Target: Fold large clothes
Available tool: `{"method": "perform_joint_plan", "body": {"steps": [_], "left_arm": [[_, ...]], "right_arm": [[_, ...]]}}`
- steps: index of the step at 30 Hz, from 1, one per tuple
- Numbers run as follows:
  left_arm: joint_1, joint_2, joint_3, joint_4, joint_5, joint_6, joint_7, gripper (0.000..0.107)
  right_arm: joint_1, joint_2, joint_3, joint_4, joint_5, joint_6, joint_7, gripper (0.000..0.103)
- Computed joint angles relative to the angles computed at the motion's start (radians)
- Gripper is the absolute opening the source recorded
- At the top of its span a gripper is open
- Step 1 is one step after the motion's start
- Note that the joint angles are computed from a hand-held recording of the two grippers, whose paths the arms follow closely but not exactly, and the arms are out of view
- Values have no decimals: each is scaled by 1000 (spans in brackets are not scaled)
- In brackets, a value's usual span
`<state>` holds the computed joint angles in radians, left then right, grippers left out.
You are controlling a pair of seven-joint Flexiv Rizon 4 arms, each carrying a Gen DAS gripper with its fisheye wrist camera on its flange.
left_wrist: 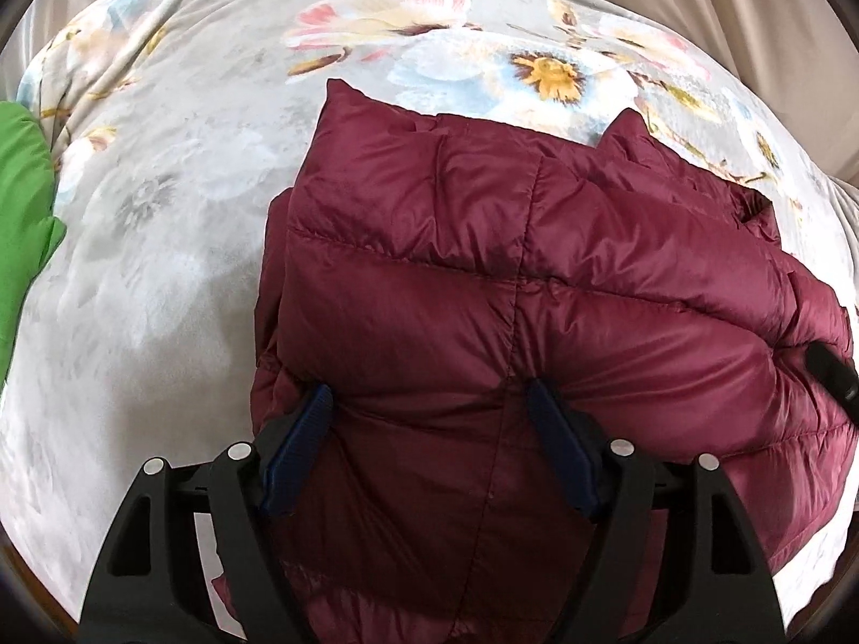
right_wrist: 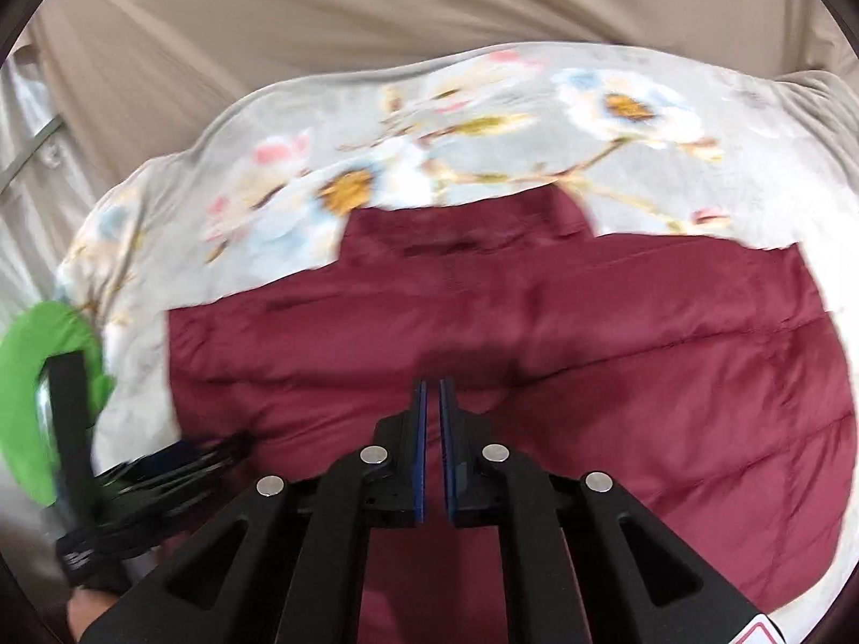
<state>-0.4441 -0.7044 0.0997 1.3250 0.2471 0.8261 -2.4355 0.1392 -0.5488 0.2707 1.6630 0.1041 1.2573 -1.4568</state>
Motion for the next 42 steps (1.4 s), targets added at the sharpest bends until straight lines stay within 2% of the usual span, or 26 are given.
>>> {"method": "perform_joint_plan", "body": {"steps": [4, 6, 9, 11, 13, 15, 18, 22, 23, 25, 26, 27, 29, 30, 31, 32, 33, 34, 35, 36, 37, 40, 41, 42], "left_arm": [[3, 8, -2, 15, 1, 4, 8, 74], [5, 7, -5, 18, 0, 4, 17, 75], [16, 21, -13, 40, -12, 20, 32, 74], [35, 60, -23, 103, -37, 85, 18, 74], [76, 124, -42, 230, -89, 247, -14, 75], [92, 171, -29, 326, -129, 352, -66, 80], [109, 196, -17, 384, -173, 381, -100, 80], [111, 194, -12, 367, -180, 384, -84, 80], [112, 188, -14, 353, -180, 380, -71, 80], [151, 156, -55, 316, -219, 392, -6, 86], [175, 133, -82, 298, -253, 404, 26, 88], [180, 123, -86, 291, -272, 411, 40, 88], [194, 78, -99, 250, -314, 410, 77, 88], [206, 48, -114, 225, -336, 409, 105, 86], [213, 25, -126, 209, -355, 414, 129, 82], [218, 3, -136, 186, -371, 403, 156, 63], [207, -16, -126, 155, -376, 370, 170, 50], [192, -24, -107, 139, -375, 356, 167, 45], [178, -22, -90, 138, -373, 361, 155, 28], [174, -10, -86, 152, -376, 382, 150, 15], [172, 8, -84, 174, -379, 414, 143, 13], [152, 59, -63, 227, -386, 512, 129, 10], [114, 59, -11, 204, -357, 491, 94, 10], [90, 41, 26, 165, -331, 456, 81, 10]], "right_arm": [[86, -81, -76, -50, -103, -61, 51, 6], [75, -102, -63, -56, -102, -51, 52, 2], [38, -119, -23, -99, -68, -102, 50, 0], [30, -96, -21, -97, -53, -116, 55, 0], [27, -67, -25, -71, -36, -65, 60, 0], [36, -50, -50, -61, -43, -28, 87, 0], [29, -60, -72, -93, -55, -26, 120, 0], [25, -45, -149, -65, -99, 25, 206, 0], [17, -38, -161, -47, -105, 48, 223, 2], [24, -12, -247, 15, -143, 93, 305, 19], [28, -6, -282, 34, -164, 104, 346, 36], [27, -5, -316, 46, -179, 112, 389, 47], [-13, -23, -318, 28, -183, 110, 431, 49], [-52, -40, -291, 4, -173, 100, 431, 53], [-92, -61, -255, -29, -164, 75, 421, 55], [-148, -94, -191, -84, -143, 21, 386, 57], [-185, -123, -147, -132, -127, -42, 352, 52], [-223, -142, -93, -165, -98, -71, 291, 41], [-250, -143, -51, -172, -67, -65, 228, 14], [-251, -126, -42, -151, -46, -26, 197, 7], [-277, -96, -1, -115, -1, 71, 135, 7], [-339, -33, 88, -59, 110, 245, 14, 5], [-334, -30, 77, -44, 90, 281, 30, 5], [-305, -32, 33, -40, 69, 278, 53, 5]]}}
